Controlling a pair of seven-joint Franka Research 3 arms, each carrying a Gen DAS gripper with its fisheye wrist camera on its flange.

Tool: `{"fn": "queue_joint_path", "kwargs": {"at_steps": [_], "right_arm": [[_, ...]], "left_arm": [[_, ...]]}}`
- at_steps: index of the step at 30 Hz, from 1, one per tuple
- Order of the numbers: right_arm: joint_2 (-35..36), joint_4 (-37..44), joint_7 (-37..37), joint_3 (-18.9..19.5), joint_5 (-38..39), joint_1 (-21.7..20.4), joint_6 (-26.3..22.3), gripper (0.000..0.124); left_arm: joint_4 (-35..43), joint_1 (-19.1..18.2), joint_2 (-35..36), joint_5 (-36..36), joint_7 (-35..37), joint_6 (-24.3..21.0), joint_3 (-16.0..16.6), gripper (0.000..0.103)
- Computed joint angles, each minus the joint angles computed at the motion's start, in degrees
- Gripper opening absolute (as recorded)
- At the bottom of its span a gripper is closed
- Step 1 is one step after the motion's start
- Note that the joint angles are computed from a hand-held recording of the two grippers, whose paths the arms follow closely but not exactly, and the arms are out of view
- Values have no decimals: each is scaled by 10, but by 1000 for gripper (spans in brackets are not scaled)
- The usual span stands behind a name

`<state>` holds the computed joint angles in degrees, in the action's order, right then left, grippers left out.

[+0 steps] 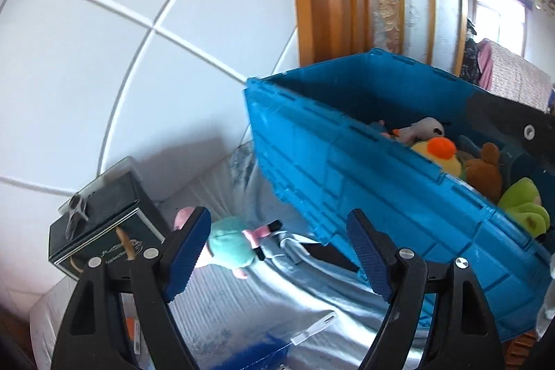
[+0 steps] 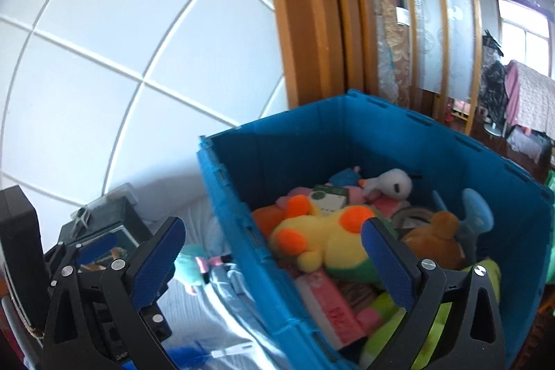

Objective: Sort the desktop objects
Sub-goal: 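Withdraw both tools from the crate toward the pink pig plush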

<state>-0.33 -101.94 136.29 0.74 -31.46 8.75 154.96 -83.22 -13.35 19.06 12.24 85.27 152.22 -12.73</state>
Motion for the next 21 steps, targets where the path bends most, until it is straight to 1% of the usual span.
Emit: {"fn": "queue_joint_path", "kwargs": {"at_steps": [3,6,8,11,13,16,18,21], "right_arm": [[22,18,-38,7,17,13,12,103],[52,39,-90,9,47,32,26,103],[74,52,-144,12,87,44,37,103],[110,78,-208,14,133,63,37,103],[138,100,-235,12,157,74,26,103],[181,132,-258,3,189,90,11,103],[213,160,-271,-4,212,98,-7,103],[268,218,-285,-16,238,109,-45,103]], "left_arm": [[-44,21,-21,-10,-22,18,13,80],[-74,34,-30,-2,-60,27,30,80],[-69,43,-22,3,-77,19,37,80],[-61,52,-6,19,-95,7,46,80],[-54,58,9,25,-98,4,47,80],[-37,74,41,12,-77,1,38,80],[-26,86,65,-2,-53,6,30,80],[18,96,115,-19,-15,-6,20,80]]}}
